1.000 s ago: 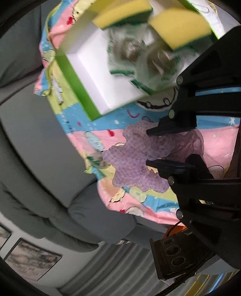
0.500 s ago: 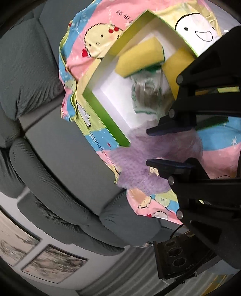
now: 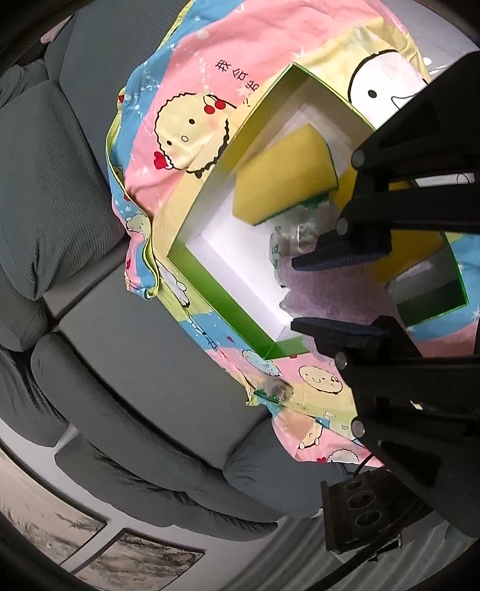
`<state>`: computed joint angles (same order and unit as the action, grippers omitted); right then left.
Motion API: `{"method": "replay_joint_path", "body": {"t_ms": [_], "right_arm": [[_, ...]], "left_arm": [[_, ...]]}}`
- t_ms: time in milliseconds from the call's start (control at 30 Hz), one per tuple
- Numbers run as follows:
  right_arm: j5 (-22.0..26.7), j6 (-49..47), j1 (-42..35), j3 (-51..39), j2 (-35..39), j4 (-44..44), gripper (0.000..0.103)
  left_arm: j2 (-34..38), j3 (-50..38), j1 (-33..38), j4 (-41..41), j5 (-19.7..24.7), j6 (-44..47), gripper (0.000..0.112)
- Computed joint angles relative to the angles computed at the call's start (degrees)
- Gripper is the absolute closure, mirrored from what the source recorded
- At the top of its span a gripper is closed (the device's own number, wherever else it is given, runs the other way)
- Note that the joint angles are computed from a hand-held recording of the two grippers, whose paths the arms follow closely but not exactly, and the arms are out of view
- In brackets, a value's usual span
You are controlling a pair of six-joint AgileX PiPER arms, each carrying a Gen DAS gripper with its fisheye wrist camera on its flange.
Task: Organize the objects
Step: 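Carry the bath puff over the white box and release it inside, then withdraw the right gripper from the box toward the small clear bag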
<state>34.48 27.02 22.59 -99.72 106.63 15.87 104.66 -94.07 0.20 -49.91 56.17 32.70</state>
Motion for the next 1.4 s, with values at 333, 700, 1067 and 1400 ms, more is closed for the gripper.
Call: {"method": "replay_joint_path", "body": {"t_ms": [333,700,1067,1400], "right_arm": [[-2.4,-3.62,0.92,1.14,-0.98,1.4,0.076],[-8.82,-2.08,4.1,4.24,-3.74,-3.27,0.053],[-5.97,1.72,10.17,-3.61,0.47,-10.56,0.019],[11.01,-0.15,16.51,-29.74,16.81,-14.06,0.014]], "left_arm": [[-4.73,3.18,5.03,-3.47,1.94,0.88,0.051],[-9.84,7.03,16.26,-4.29,5.09,1.4,0.05],[-9.4,9.19,25.94,6.06,-1.47,0.07,0.031],[-3.77,9.6,34.09,5.96,-2.42,-3.23,0.031]]}}
